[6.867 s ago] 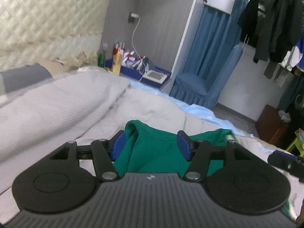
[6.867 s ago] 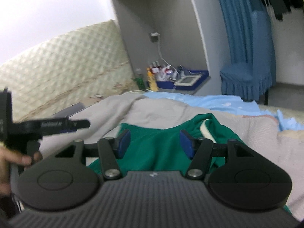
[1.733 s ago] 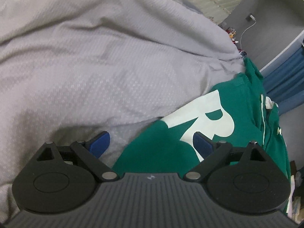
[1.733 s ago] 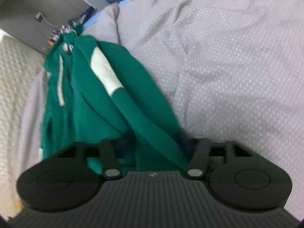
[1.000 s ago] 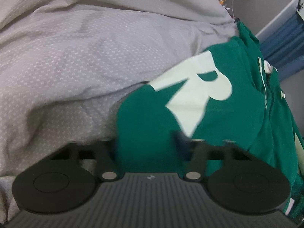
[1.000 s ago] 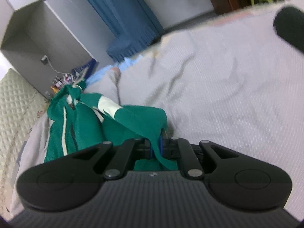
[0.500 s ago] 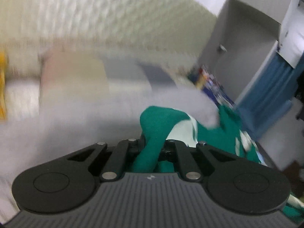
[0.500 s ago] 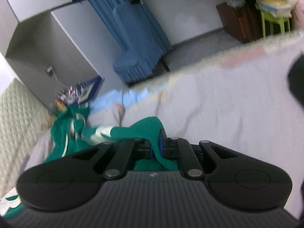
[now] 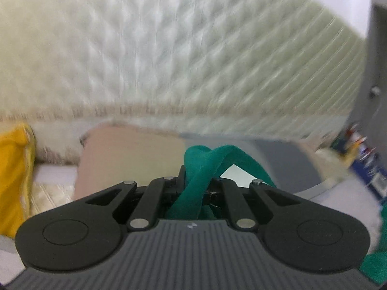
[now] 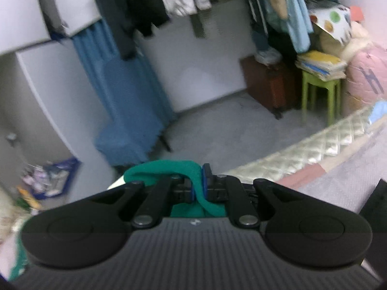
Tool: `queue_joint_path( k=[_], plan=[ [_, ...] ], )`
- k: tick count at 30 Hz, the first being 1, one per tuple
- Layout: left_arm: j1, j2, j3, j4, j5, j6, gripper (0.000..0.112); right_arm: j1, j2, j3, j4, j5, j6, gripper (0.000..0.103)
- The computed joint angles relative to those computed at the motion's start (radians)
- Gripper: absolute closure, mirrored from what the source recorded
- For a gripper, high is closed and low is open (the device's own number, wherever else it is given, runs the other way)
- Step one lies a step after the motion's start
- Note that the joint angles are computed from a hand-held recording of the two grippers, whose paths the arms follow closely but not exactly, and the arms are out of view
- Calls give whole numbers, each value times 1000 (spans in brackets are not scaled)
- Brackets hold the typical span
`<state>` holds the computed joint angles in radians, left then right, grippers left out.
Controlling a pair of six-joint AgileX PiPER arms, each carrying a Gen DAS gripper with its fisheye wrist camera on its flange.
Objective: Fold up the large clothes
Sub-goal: 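Grasp the hoodie hem with both grippers and lift it up, then flip the hoodie over and lay it flat with both grippers, releasing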
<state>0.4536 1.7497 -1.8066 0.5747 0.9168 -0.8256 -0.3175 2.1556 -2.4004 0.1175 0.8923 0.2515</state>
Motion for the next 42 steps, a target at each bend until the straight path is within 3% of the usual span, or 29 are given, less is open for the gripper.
queue_joint_path(
  k=[3, 8, 13, 14, 15, 18, 19, 21, 24, 26, 31, 36, 42],
  plan=[
    [-19, 119, 5, 75, 2, -65, 104, 27, 58, 91, -121, -83, 48, 94],
    [-25, 188, 61, 137, -84, -94, 101, 25, 121, 233, -170, -215, 104, 92],
    [-23, 209, 14, 101, -72, -76, 99, 30, 116, 328, -225, -308, 129, 90],
    [-15, 186, 46, 93, -99, -76, 97, 31, 108, 337, -225, -310, 128, 88],
    [-5, 151, 101, 90, -138, -78, 89, 34, 87, 359, -233, -310, 138, 85],
    [25, 73, 200, 30, -211, 0, 49, 31, 16, 418, -207, -291, 139, 77],
    [27, 37, 238, 21, -224, 3, 42, 28, -8, 441, -191, -287, 130, 66],
    [39, -51, 335, -29, -284, 61, 40, 16, -78, 520, -118, -299, 71, 36],
    [21, -201, 495, 23, -335, 46, 40, 0, -228, 706, 22, -348, -73, 33],
    [21, -299, 576, -30, -343, 103, 40, -13, -316, 801, 134, -336, -179, 33],
    [-1, -560, 753, -220, -308, 272, 40, -24, -568, 1051, 361, -302, -413, 33],
    [-149, -809, 859, -298, -155, 276, 40, -36, -784, 1224, 560, -189, -520, 33],
    [-696, -1032, 946, -107, 90, -155, 40, 42, -959, 1356, 590, -87, -537, 33]
  ],
)
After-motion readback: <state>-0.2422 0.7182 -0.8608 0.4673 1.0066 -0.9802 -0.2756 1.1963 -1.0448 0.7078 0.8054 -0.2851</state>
